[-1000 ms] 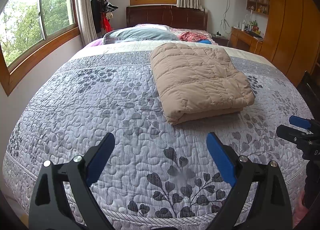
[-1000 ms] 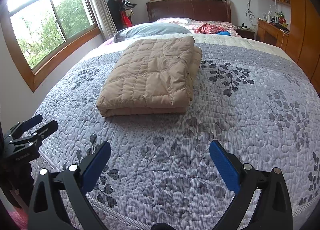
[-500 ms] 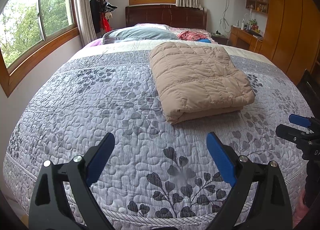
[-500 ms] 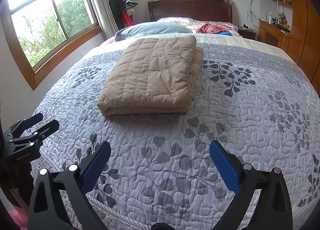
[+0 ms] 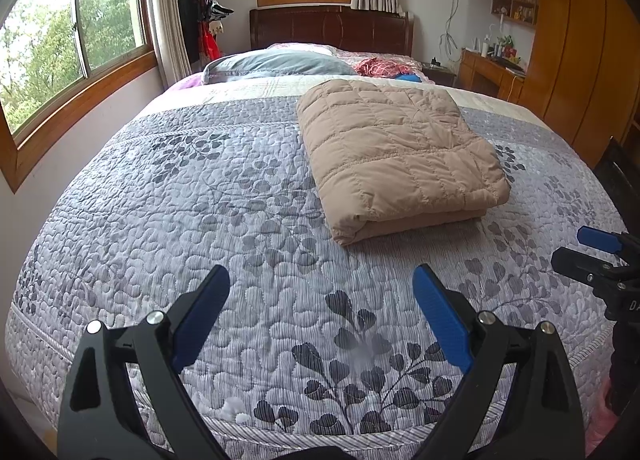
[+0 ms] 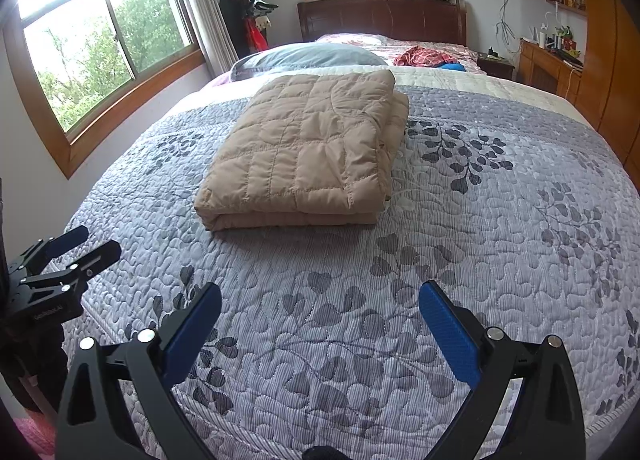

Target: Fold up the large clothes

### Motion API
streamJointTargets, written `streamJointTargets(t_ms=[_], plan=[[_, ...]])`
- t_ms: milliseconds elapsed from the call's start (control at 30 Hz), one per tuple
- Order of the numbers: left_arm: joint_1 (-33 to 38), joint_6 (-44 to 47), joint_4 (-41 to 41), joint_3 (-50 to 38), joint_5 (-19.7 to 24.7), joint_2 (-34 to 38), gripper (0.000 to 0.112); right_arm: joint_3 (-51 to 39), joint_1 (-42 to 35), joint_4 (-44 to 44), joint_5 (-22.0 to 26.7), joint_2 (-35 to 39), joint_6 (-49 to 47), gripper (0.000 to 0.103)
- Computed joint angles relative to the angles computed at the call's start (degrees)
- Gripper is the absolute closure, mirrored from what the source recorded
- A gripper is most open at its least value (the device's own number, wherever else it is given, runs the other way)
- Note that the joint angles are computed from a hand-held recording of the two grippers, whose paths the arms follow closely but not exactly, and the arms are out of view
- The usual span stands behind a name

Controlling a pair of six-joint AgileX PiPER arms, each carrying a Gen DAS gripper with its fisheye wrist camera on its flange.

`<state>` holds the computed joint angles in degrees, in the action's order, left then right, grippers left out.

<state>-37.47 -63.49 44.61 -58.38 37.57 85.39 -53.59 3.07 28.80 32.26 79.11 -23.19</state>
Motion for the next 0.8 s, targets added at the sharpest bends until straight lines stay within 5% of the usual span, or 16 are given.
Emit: streamJointTargets(t_ms=[800], plan=[[-0.19, 0.83, -0.55, -0.26, 0.29, 0.25, 0.02, -0.55, -0.7, 0.86, 0.86, 0.43, -1.68, 0.004]])
